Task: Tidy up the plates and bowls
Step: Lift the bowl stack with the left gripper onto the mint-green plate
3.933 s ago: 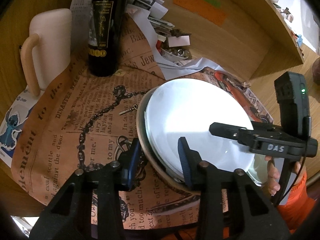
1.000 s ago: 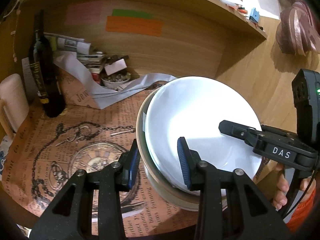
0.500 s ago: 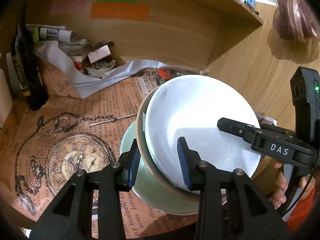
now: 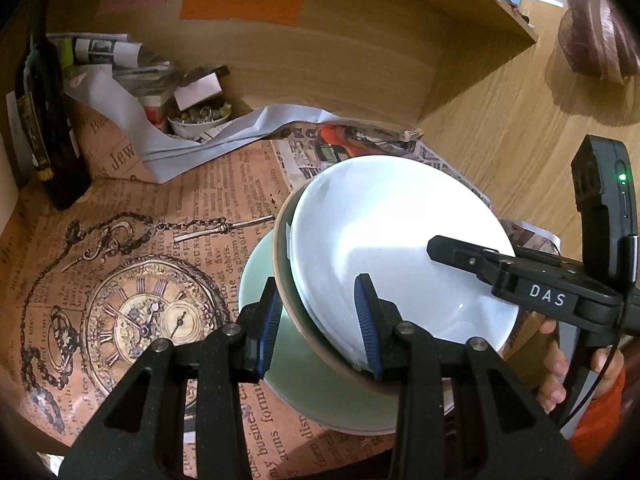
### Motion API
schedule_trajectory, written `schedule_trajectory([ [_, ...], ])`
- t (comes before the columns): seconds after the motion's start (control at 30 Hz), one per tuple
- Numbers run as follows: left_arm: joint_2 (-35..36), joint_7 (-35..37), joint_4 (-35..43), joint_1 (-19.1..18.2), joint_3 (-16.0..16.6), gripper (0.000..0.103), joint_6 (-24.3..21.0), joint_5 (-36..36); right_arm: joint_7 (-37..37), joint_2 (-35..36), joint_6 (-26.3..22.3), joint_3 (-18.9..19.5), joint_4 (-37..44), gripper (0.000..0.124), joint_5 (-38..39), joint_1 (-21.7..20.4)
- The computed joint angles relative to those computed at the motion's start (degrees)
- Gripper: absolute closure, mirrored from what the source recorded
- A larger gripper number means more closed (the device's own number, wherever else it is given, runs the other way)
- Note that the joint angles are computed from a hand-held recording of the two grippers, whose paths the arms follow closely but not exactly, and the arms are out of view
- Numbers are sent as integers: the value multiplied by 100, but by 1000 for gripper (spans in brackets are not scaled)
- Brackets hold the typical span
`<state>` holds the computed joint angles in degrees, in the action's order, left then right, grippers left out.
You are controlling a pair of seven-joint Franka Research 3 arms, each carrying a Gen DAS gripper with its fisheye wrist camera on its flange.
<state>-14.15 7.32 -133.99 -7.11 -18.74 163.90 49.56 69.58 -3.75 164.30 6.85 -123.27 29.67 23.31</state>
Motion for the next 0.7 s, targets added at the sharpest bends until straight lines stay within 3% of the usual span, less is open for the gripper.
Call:
schedule_trajectory([
  [0.33,48,155,-79,59,92,65,395,-270,-437,67,-319,-33,166,84,521,-4],
  [0.4,49,150,-71,98,66,65,408,-264,-403,53,-188,-1,124,83,389,-7],
  [0.6,-114,-324,66,245,-255,59,-212,450,-250,-76,355,55,-99,69,-47,30],
  [0.7,-286,-558,63,209,-282,54,-371,784,-305,-201,648,43,-232,68,-36,94],
])
